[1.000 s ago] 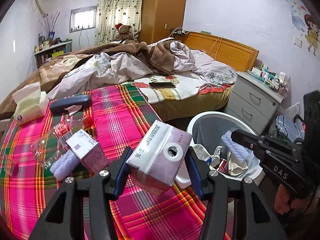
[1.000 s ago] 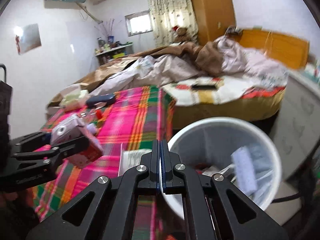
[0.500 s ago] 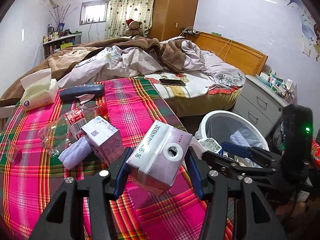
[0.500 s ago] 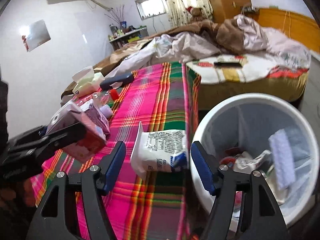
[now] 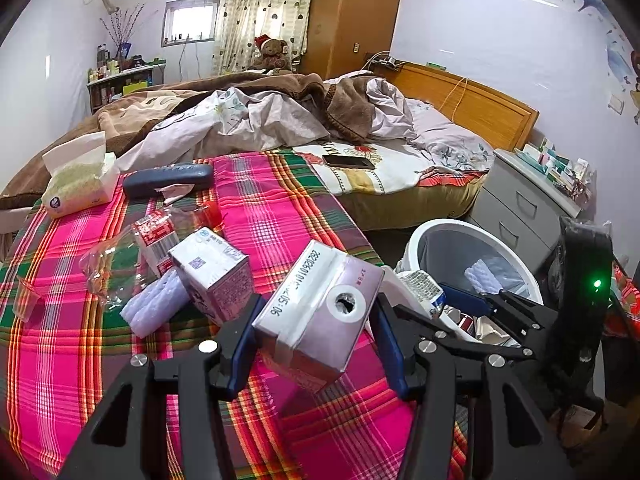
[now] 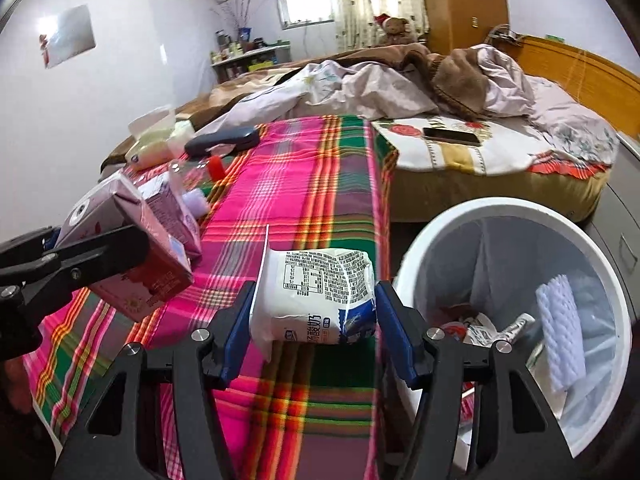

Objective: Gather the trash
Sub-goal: 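Open both tools to drop the yogurt cup and tissue box into the bin, then move both tools back to the trash pile on the cloth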

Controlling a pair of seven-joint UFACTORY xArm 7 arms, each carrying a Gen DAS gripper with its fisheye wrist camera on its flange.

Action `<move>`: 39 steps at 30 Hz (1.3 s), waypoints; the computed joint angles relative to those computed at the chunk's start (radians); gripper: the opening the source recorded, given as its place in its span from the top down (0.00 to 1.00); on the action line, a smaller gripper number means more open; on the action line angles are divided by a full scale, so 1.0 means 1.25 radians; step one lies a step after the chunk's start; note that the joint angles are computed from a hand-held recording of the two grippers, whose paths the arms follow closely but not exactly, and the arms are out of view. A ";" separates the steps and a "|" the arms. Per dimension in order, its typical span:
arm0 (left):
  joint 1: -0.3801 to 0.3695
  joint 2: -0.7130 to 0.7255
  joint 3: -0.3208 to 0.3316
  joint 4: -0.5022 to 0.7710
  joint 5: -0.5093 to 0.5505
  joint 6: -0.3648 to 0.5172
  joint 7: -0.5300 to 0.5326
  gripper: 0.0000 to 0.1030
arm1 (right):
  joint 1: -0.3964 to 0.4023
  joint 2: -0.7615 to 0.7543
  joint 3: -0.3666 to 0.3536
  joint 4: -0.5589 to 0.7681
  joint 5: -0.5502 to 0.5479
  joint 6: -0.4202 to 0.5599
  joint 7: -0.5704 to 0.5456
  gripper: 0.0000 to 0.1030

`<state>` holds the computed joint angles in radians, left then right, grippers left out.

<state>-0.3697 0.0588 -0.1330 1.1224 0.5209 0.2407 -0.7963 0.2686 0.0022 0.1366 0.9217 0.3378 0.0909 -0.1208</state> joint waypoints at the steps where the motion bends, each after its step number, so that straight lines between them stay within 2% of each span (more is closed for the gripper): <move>1: -0.001 0.003 -0.001 0.004 0.001 0.002 0.002 0.46 | 0.000 -0.012 -0.001 -0.010 0.031 -0.009 -0.021 0.42; 4: -0.009 0.019 -0.005 0.028 -0.006 0.010 0.017 0.46 | -0.002 -0.033 -0.014 -0.023 0.041 -0.014 -0.020 0.42; 7: -0.024 0.041 -0.005 0.060 -0.015 0.012 0.035 0.46 | -0.025 -0.055 -0.025 -0.038 -0.033 -0.008 0.057 0.42; 9: -0.037 0.062 -0.007 0.088 -0.026 0.016 0.054 0.46 | -0.015 -0.065 -0.050 -0.044 -0.026 -0.010 0.050 0.42; 15: -0.081 0.142 -0.014 0.193 -0.100 0.024 0.152 0.46 | -0.114 -0.098 -0.032 -0.075 -0.213 0.000 0.219 0.41; 17: -0.101 0.171 -0.011 0.229 -0.115 0.033 0.178 0.46 | -0.132 -0.103 -0.037 -0.079 -0.251 0.013 0.248 0.41; 19: -0.104 0.207 -0.027 0.273 -0.165 0.041 0.227 0.46 | -0.152 -0.104 -0.035 -0.078 -0.295 0.028 0.284 0.41; 21: -0.134 0.235 -0.010 0.311 -0.169 0.055 0.237 0.46 | -0.175 -0.103 -0.029 -0.071 -0.353 0.059 0.330 0.41; 23: -0.167 0.259 0.014 0.343 -0.149 0.075 0.236 0.46 | -0.169 -0.106 -0.046 -0.077 -0.349 0.062 0.322 0.41; 26: -0.160 0.294 -0.009 0.380 -0.205 0.086 0.278 0.46 | -0.176 -0.104 -0.050 -0.072 -0.367 0.083 0.333 0.41; 29: -0.186 0.310 0.015 0.399 -0.203 0.092 0.275 0.46 | -0.191 -0.099 -0.045 -0.069 -0.413 0.099 0.378 0.41; 31: -0.186 0.321 0.012 0.411 -0.218 0.099 0.281 0.45 | -0.181 -0.100 -0.058 -0.076 -0.388 0.089 0.361 0.40; 32: -0.189 0.322 0.016 0.413 -0.221 0.101 0.280 0.44 | -0.177 -0.099 -0.063 -0.075 -0.374 0.092 0.353 0.39; 34: -0.208 0.317 0.038 0.408 -0.199 0.097 0.263 0.33 | -0.172 -0.100 -0.070 -0.074 -0.352 0.098 0.335 0.34; 37: -0.201 0.309 0.032 0.397 -0.206 0.086 0.261 0.33 | -0.177 -0.104 -0.065 -0.079 -0.358 0.089 0.346 0.34; 39: -0.215 0.297 0.051 0.388 -0.183 0.089 0.239 0.33 | -0.179 -0.108 -0.062 -0.083 -0.361 0.083 0.356 0.34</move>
<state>-0.6386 0.4307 -0.0686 1.6069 0.2919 0.3521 -0.4971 0.0448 -0.1332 0.0596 0.8181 -0.1140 0.1952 0.3238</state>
